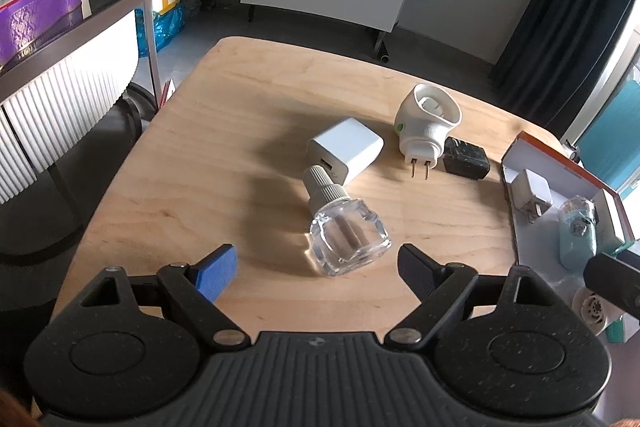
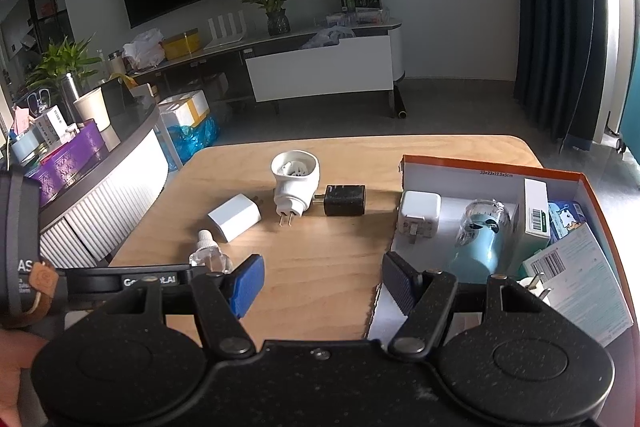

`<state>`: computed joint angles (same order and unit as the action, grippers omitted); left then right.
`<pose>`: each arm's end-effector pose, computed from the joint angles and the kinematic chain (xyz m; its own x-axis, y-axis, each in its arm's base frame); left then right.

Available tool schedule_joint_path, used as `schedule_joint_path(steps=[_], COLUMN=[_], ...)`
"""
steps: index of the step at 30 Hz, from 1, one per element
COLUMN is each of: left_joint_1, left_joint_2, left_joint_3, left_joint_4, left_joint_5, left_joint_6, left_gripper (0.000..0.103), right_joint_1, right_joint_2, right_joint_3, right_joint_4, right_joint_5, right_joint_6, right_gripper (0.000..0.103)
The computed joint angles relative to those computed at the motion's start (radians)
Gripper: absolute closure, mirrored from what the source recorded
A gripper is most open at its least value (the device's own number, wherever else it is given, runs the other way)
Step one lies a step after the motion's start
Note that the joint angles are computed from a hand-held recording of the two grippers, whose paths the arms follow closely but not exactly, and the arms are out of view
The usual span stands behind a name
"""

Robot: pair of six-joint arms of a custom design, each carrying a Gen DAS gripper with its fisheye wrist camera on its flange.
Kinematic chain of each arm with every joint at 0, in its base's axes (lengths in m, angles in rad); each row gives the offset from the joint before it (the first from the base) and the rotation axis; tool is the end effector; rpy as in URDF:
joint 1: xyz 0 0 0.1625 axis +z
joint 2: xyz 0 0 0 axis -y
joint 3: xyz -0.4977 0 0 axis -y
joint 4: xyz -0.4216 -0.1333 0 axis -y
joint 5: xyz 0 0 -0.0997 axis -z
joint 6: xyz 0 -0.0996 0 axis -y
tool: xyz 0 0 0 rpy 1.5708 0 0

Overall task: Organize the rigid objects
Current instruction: 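Move the left tool toward the glass diffuser bottle while the right tool approaches the white round plug socket, then close the left tool on the glass bottle while the right tool grasps the white plug socket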

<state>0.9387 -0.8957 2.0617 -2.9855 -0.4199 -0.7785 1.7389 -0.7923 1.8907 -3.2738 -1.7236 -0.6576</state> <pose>-0.1640 -0.6034 0.1487 -0.7308 -0.5067 -0.4573 0.0835 0.5985 -0.7967 0.2301 -0.6500 0.1171 -0.6985 -0.5591 0.4466 -0.7134 0.5930 -0.3734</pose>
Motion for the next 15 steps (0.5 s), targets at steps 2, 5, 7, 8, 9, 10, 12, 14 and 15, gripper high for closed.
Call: schedule_joint_path(steps=[2, 5, 7, 8, 9, 10, 12, 14, 15], left_joint_1=[0.003, 0.011, 0.018, 0.021, 0.026, 0.03, 0.032, 0.033, 0.033], left_joint_2=[0.007, 0.028, 0.04, 0.045, 0.051, 0.055, 0.079, 0.098, 0.106], left_joint_3=[-0.009, -0.028, -0.043, -0.048, -0.054, -0.058, -0.063, -0.067, -0.067], left_joint_4=[-0.002, -0.01, 0.008, 0.011, 0.017, 0.02, -0.039, -0.097, -0.136], left_joint_5=[0.0, 0.012, 0.025, 0.03, 0.032, 0.034, 0.063, 0.083, 0.088], left_joint_6=[0.0, 0.006, -0.009, -0.011, -0.012, -0.012, 0.053, 0.119, 0.156], left_gripper=[0.014, 0.014, 0.014, 0.014, 0.015, 0.017, 0.02, 0.035, 0.041], right_joint_1=[0.0, -0.001, -0.001, -0.003, -0.004, -0.005, -0.006, -0.007, -0.008], right_joint_2=[0.0, 0.002, 0.002, 0.002, 0.003, 0.004, 0.007, 0.011, 0.013], right_joint_3=[0.0, 0.0, 0.0, -0.001, -0.002, -0.003, -0.006, -0.011, -0.014], right_joint_4=[0.0, -0.001, 0.0, 0.0, 0.001, 0.002, 0.005, 0.008, 0.011], right_joint_5=[0.0, -0.002, -0.001, -0.001, -0.002, -0.002, -0.004, -0.006, -0.007], right_joint_6=[0.001, 0.001, 0.002, 0.001, 0.001, 0.001, 0.0, 0.0, 0.001], right_gripper=[0.024, 0.024, 0.024, 0.024, 0.024, 0.024, 0.024, 0.024, 0.024])
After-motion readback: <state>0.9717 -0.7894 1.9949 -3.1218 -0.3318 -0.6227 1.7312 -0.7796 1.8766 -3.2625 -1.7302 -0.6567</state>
